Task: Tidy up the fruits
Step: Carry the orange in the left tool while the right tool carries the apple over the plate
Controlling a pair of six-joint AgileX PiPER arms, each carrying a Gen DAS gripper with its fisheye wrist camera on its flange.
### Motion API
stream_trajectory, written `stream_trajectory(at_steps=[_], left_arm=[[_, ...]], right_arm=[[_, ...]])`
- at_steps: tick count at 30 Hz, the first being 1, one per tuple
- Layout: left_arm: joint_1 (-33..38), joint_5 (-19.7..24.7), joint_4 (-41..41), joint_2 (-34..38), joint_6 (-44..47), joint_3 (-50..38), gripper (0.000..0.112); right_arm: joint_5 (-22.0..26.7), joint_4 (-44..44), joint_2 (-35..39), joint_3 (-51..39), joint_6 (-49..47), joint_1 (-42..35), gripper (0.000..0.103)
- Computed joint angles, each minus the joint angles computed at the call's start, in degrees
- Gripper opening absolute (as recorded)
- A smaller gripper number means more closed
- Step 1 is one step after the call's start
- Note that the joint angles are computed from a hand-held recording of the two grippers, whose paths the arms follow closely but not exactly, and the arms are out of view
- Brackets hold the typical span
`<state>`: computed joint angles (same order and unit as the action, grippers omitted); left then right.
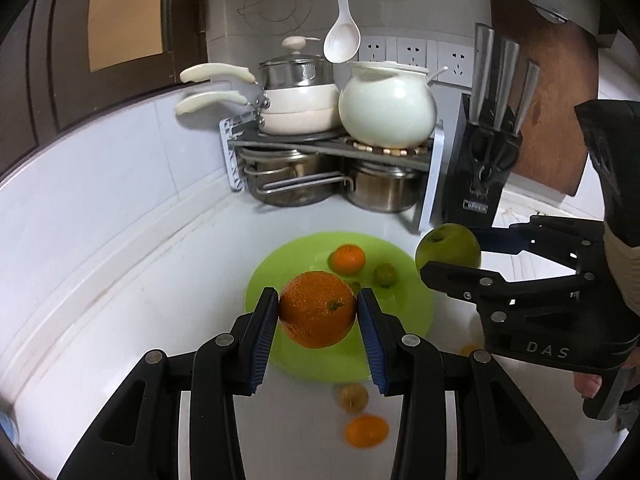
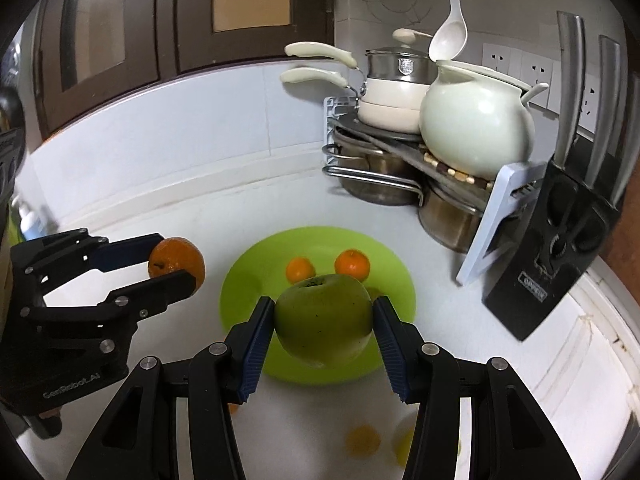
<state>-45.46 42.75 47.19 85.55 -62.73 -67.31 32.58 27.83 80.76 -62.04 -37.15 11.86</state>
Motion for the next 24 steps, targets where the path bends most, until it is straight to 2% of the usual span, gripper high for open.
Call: stream_trajectory(at_steps=[8, 14, 20, 24], left_arm=[[7.2, -2.8, -7.97, 6.87, 12.99, -9.66, 0.04], [12.47, -4.24, -14.92, 12.54, 21.76, -15.41, 0.04], [16.75, -4.9, -23.3, 17.56, 31.23, -19.34, 0.04], [18.36, -5.26, -25.58, 18.78, 33.73, -18.67, 0.04]], right_arm=[[5.7, -1.84, 10.18, -12.06, 1.88, -0.95, 0.051], [8.0, -3.18, 16.65, -18.6, 1.81, -0.18, 0.051], [9.84, -3.66, 22.96, -24.88, 2.51, 0.7, 0.051], [11.02, -3.74, 25.89, -27.41, 2.71, 1.28, 0.051]])
